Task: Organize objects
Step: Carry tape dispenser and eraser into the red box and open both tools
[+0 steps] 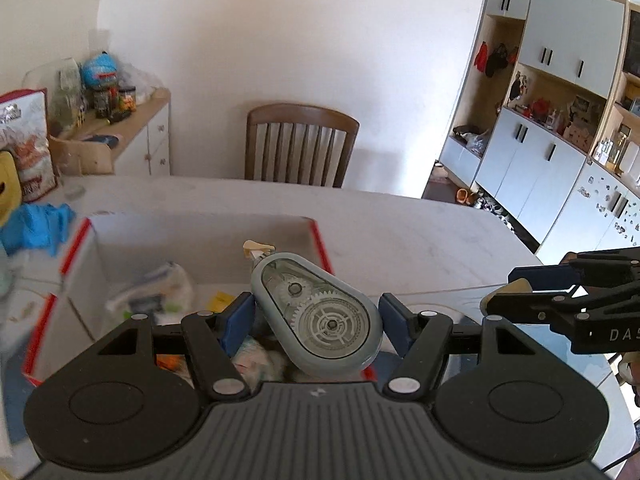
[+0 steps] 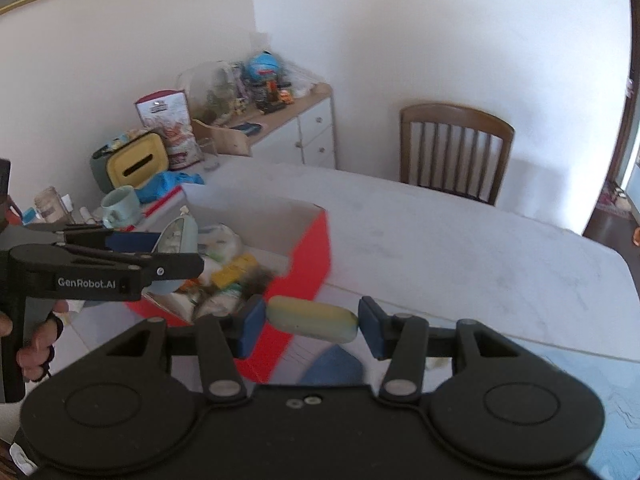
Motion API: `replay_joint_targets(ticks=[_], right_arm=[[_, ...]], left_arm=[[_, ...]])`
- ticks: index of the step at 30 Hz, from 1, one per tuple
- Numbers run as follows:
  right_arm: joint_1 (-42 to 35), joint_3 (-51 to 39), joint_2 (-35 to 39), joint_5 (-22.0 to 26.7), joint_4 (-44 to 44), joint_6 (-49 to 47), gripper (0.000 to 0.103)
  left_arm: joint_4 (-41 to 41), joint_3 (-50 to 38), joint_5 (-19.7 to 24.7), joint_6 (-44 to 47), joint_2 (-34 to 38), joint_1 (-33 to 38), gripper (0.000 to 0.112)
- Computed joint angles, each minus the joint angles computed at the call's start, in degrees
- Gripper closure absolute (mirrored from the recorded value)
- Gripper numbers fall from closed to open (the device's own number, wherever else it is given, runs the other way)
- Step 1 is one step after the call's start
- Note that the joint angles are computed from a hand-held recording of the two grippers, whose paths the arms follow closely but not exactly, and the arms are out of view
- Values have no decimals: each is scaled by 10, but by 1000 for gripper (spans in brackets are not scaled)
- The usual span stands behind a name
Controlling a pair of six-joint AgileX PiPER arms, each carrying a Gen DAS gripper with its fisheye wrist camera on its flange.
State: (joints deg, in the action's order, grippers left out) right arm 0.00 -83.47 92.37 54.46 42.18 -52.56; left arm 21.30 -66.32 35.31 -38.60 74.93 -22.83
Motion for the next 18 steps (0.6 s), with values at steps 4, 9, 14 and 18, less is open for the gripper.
replay_joint_targets(ticks=[4, 9, 14, 18], right_arm=[[50, -2, 0, -27, -13, 22, 54], [98, -22, 22, -42, -22, 41, 54], [143, -48, 57, -68, -50, 71, 54], [170, -69, 90, -86, -77, 96, 54]], left_arm=[[-54, 7, -2, 88, -17, 54, 44], [-128, 16, -8, 197, -27, 121, 44], [-197, 22, -10, 299, -18, 181, 44], [-236, 29, -15, 355, -1, 216, 44]])
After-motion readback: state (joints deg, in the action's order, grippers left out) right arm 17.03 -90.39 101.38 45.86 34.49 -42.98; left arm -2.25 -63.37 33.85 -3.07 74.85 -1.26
